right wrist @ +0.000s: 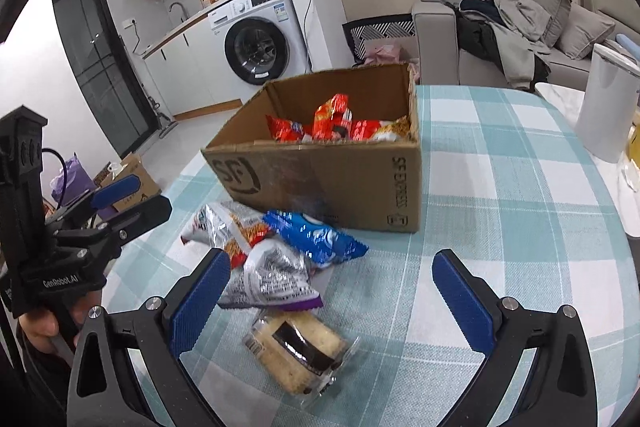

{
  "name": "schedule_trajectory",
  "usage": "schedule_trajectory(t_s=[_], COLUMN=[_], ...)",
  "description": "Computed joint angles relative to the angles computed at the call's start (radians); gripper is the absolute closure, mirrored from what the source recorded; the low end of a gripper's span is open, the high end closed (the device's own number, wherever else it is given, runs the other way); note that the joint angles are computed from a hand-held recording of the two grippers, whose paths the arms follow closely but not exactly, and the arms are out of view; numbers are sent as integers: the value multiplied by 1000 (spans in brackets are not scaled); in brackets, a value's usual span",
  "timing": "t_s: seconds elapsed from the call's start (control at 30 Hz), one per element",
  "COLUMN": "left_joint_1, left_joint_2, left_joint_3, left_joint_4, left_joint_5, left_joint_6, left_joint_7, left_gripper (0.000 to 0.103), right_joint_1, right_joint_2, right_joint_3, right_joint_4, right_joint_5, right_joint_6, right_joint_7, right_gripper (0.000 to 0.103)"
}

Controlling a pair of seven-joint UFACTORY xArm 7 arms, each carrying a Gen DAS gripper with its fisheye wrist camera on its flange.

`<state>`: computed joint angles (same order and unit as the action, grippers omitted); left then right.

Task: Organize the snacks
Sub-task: 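Withdraw both open tools from the box toward the remaining snacks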

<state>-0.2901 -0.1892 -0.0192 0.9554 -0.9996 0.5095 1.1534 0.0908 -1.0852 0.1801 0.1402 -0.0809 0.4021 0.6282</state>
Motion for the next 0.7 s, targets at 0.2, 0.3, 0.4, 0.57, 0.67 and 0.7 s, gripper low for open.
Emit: schedule_trajectory(t_s=[0.2, 0.3, 0.4, 0.57, 0.67, 0.7], left_joint_1=[-4, -4, 0, 5, 7, 9], left_joint_2=[-10, -12, -9, 1, 11, 14], left_joint_3=[2, 6, 8, 7, 6, 4], left_joint_4=[-35, -47, -52, -61, -60, -60], left_joint_5=[-8, -16, -11, 0, 0, -1], left_joint_6=[-19, -24, -26, -33, -30, -36], left_joint_7=[26, 37, 32, 34, 37, 35], left_gripper=[1, 1, 1, 1, 1, 1], right_joint_1=[21, 28, 36, 50, 57, 60], right_joint_2=[-25, -36, -30, -4, 27, 36], right_joint_3=[-5, -8, -11, -23, -24, -22], right_joint_4=[-41, -52, -47, -35, -25, -23], right_joint_5=[10, 10, 8, 17, 25, 25], right_joint_6=[4, 9, 19, 46, 61, 62], right_joint_7=[10, 8, -3, -20, -24, -26], right_gripper=[0, 0, 0, 0, 0, 0])
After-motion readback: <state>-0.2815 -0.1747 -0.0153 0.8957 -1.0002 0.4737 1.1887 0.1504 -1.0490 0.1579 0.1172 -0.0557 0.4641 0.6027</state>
